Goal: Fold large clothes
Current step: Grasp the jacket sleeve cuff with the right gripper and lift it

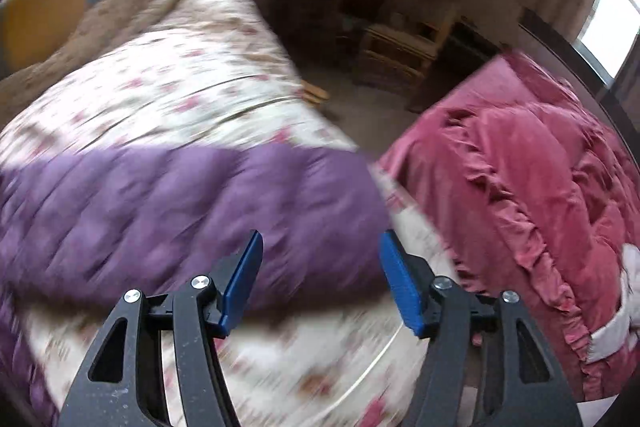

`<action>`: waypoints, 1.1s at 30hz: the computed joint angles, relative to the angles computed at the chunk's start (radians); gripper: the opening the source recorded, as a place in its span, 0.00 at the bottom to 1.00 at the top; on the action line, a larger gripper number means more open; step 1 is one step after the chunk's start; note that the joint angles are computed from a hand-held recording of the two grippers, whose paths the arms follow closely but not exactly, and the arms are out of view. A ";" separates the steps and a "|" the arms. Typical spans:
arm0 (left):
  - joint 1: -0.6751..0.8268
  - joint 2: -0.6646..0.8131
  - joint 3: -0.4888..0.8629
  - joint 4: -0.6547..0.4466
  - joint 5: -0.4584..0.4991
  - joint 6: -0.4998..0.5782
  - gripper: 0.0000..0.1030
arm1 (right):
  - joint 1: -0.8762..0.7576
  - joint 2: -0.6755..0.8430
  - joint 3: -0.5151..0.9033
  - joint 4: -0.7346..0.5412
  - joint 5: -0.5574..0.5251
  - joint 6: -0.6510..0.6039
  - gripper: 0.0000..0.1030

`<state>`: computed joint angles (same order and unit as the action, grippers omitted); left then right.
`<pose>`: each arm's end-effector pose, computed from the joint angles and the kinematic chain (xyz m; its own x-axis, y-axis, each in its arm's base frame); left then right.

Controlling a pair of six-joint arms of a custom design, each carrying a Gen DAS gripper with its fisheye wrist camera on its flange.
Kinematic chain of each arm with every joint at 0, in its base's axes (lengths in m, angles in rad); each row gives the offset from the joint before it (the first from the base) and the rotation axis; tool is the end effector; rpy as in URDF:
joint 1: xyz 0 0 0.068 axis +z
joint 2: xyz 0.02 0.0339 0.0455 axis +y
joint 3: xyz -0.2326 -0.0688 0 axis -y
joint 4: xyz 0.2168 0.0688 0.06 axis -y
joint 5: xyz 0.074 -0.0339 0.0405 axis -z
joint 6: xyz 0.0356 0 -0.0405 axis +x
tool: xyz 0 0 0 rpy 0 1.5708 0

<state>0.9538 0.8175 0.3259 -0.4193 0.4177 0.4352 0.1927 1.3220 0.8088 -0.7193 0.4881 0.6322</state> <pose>0.0961 0.1104 0.1496 -0.6681 -0.2759 -0.6910 -0.3528 0.9351 -0.0322 0.2152 0.0250 0.1853 -0.7566 0.3841 -0.5291 0.5339 0.8301 -0.1608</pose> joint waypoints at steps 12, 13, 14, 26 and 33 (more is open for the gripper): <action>-0.195 0.517 0.133 0.358 -0.172 -0.145 0.97 | -0.217 0.125 0.025 0.126 -0.289 -0.045 0.15; -0.195 0.522 0.134 0.360 -0.170 -0.147 0.97 | -0.192 0.125 0.034 0.118 -0.274 -0.039 0.12; -0.192 0.528 0.135 0.363 -0.166 -0.145 0.97 | -0.165 0.121 0.042 0.113 -0.261 -0.033 0.10; -0.157 0.568 0.160 0.345 -0.118 -0.134 0.97 | 0.253 0.234 0.369 0.063 -0.116 0.078 0.07; -0.116 0.552 0.161 0.317 -0.064 -0.092 0.97 | 0.506 0.544 0.757 0.021 -0.067 0.087 0.07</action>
<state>0.8381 1.3693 0.4869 -0.1027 0.3536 0.3430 0.6982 1.8659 1.5657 -0.6985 0.4214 0.7196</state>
